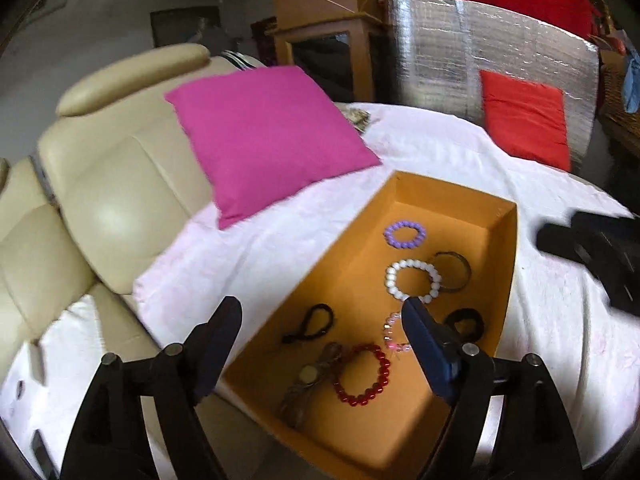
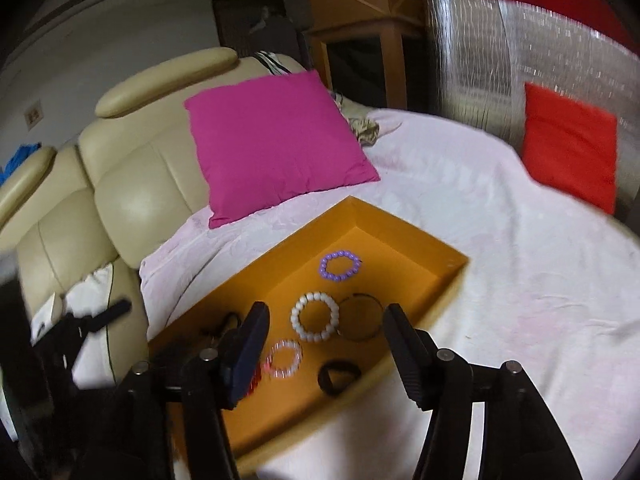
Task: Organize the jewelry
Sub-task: 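Open both tools and withdraw them from the orange box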
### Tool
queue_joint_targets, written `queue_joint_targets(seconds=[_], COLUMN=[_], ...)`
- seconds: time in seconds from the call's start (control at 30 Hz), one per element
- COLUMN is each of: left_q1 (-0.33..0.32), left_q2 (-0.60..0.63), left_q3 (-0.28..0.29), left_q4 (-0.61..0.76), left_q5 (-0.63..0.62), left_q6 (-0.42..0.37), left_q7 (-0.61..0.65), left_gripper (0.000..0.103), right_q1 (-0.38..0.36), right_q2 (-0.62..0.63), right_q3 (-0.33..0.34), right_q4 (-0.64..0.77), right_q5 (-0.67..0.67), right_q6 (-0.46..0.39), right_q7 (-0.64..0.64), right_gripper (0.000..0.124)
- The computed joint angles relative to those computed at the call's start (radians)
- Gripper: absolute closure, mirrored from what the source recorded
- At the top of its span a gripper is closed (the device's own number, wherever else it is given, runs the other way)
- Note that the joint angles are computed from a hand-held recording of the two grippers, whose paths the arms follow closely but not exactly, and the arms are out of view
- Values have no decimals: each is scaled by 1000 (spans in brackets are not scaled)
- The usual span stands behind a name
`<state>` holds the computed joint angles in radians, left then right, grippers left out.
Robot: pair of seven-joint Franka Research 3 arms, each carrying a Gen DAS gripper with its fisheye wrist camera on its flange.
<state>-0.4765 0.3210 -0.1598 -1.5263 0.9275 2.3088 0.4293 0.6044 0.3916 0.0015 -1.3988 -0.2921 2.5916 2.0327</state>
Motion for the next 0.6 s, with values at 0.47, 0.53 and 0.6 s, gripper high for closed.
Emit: queue_joint_targets(seconds=[0.47, 0.53, 0.6], left_q1=[-34, -29, -20], left_q2=[-157, -172, -193], left_q3=[-64, -76, -86], left_q4=[-62, -71, -85], left_q5=[124, 130, 121], left_q6=[-189, -186, -176], left_q7=[-57, -69, -74], left_gripper=[19, 19, 19], right_q1=[12, -4, -18], right_q2=[-309, -331, -340], right_q3=[91, 114, 134], right_q4=[-294, -316, -321], right_q5=[-358, -392, -405], right_q6=[-136, -139, -140], right_q7=[350, 396, 420], right_gripper=[57, 57, 56])
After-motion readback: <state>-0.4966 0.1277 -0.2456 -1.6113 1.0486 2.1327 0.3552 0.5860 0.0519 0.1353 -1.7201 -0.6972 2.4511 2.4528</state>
